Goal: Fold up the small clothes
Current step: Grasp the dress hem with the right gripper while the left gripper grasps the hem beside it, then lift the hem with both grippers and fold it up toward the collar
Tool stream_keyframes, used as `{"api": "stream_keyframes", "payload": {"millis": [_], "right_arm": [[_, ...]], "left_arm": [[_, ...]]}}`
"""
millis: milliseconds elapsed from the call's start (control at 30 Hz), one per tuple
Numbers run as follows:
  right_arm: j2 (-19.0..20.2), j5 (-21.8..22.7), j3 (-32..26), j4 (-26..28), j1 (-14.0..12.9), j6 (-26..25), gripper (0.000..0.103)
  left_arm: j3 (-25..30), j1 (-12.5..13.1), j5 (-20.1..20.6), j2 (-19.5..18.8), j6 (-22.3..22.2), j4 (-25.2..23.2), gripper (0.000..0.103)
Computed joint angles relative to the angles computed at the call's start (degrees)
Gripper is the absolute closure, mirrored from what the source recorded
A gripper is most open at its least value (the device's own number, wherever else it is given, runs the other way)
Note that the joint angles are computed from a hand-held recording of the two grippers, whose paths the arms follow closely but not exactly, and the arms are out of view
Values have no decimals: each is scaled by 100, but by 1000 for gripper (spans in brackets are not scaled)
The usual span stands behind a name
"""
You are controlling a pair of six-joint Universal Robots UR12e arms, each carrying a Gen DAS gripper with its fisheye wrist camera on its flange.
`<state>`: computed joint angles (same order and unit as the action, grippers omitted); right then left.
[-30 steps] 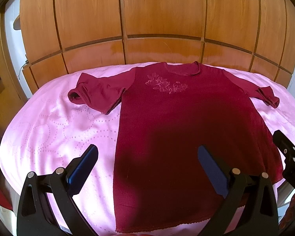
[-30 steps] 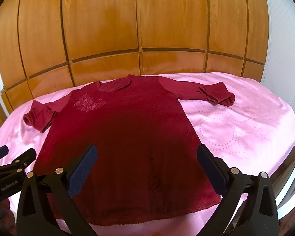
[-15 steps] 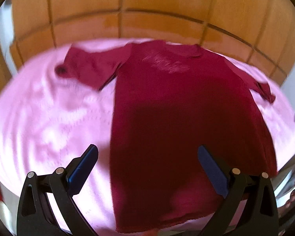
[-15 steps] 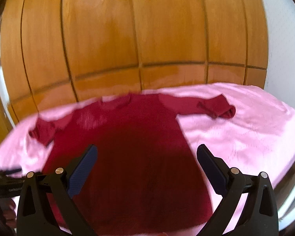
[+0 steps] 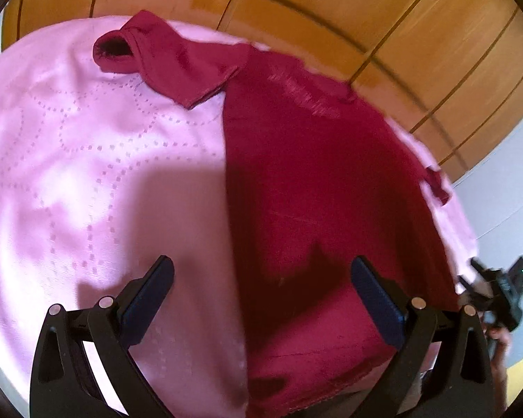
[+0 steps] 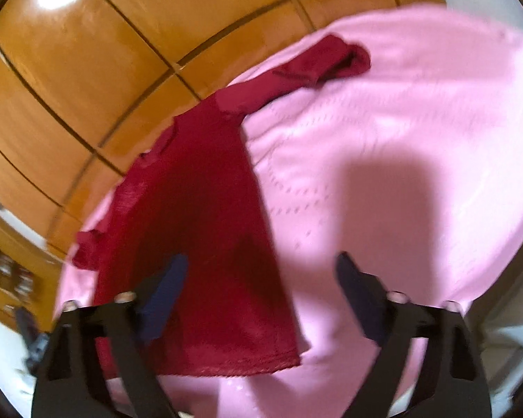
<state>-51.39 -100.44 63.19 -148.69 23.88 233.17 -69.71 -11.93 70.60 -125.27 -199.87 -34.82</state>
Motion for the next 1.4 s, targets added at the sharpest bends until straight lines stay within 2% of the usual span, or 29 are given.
{"api": "stream_keyframes", "payload": {"millis": [33, 133, 233, 267, 300, 400, 433, 500, 567, 600, 633, 667, 700, 767, 900, 1033, 1100, 1167, 1233, 1267, 1300, 1333, 1367, 1400], "right_arm": [[-12, 149, 70, -57, -22, 77, 42], [-17, 428, 167, -143, -49, 180, 51], [-1, 560, 193, -200, -43, 5, 51], [3, 616, 198, -242, -40, -36, 51], [15, 693, 204, -292, -46, -71, 51], [41, 752, 162, -236, -24, -188, 51], [59, 696, 116, -152, -6, -223, 52], [61, 661, 97, -91, -8, -206, 64], [88, 689, 27, 75, -29, -149, 80], [89, 677, 15, 129, -32, -120, 83], [79, 694, 27, 134, -41, -99, 89], [66, 692, 36, 151, -42, -84, 92], [49, 685, 49, 136, -42, -86, 92], [13, 536, 40, 135, -27, -150, 94], [-118, 76, 44, 267, 16, -284, 95], [-180, 73, 124, 333, -3, -328, 95], [-115, 168, 88, 569, -19, -247, 95], [-42, 161, 36, 733, -7, -238, 95], [-29, 85, 103, 593, 4, -158, 95], [-40, 105, 138, 517, 1, -77, 93], [-56, 163, 185, 413, -13, -31, 91], [-66, 200, 205, 360, -18, -14, 83], [-77, 197, 221, 315, -21, -3, 65], [-88, 102, 218, 316, -10, 17, 53]], "left_arm": [[-91, 31, -189, 17, -40, 146, 2], [-264, 67, -492, 34, -65, 438, 2], [-319, 35, -462, 78, 298, 399, 3], [-349, 28, -463, 97, 379, 413, 6], [-384, 24, -459, 105, 372, 480, 18], [-428, 51, -553, 155, 429, 409, 39], [-446, 74, -587, 169, 423, 386, 41], [-399, 113, -713, 157, 339, 172, 44], [-360, 128, -838, 141, 366, 22, 44], [-372, 123, -853, 159, 446, -27, 50], [-313, 112, -893, 151, 647, -177, 59], [-243, 102, -937, 138, 838, -366, 84], [-197, 100, -992, 127, 952, -511, 96], [-156, 97, -1040, 133, 1123, -616, 97], [-191, 185, -1014, 246, 1211, -550, 98], [-222, 162, -563, 271, 1450, -758, 98], [-253, 149, -533, 255, 1460, -833, 98], [-312, 124, -437, 244, 1512, -673, 98], [-357, 135, -475, 257, 1452, -557, 97], [-379, 148, -514, 262, 1423, -511, 94], [-388, 154, -541, 261, 1384, -462, 84], [-428, 180, -617, 280, 1276, -358, 70], [-483, 203, -675, 305, 1153, -218, 36], [-582, 233, -725, 345, 945, 100, 18]]}}
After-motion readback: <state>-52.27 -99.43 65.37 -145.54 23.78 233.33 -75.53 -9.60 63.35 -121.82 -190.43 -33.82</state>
